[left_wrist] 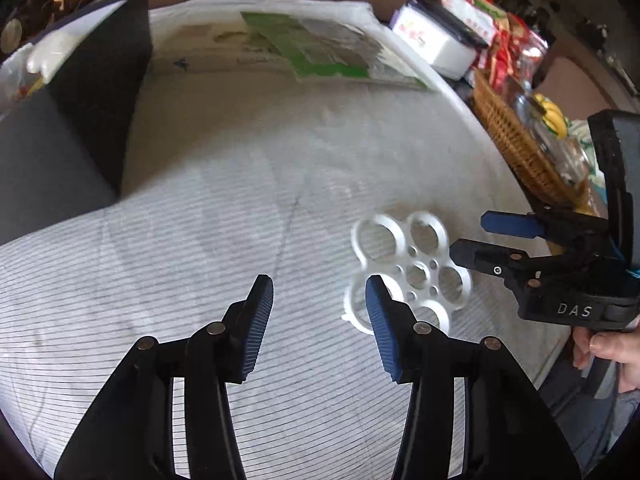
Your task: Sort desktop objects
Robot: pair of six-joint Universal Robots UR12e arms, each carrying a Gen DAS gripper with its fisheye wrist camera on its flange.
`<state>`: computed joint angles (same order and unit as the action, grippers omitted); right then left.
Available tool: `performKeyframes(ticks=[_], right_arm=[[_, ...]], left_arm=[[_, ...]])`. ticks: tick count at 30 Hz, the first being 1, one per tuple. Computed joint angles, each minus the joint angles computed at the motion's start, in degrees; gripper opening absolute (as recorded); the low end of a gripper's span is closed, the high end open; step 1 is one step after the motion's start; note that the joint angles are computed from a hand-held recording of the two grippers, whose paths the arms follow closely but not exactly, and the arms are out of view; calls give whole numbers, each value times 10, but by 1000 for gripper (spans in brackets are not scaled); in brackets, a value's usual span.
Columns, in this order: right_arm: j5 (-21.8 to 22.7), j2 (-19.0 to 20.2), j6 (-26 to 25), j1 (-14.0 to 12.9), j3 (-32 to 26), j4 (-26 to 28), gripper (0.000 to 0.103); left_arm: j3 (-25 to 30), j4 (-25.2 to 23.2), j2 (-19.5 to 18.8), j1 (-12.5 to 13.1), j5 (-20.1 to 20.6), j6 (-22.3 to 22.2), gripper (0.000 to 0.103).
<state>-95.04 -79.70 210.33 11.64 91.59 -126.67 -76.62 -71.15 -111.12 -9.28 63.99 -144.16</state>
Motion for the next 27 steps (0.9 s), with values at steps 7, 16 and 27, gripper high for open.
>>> performKeyframes(ticks=[7, 16, 27], right_arm=[[26, 2, -16, 3, 6, 38, 48], [25, 12, -25, 10, 0, 0, 27], [64, 84, -86, 24, -167, -46, 27]], left_arm=[[-25, 19, 9, -22, 48, 29, 43], [-14, 1, 11, -5, 7, 12, 25], [149, -28, -33, 70, -52, 3, 27]])
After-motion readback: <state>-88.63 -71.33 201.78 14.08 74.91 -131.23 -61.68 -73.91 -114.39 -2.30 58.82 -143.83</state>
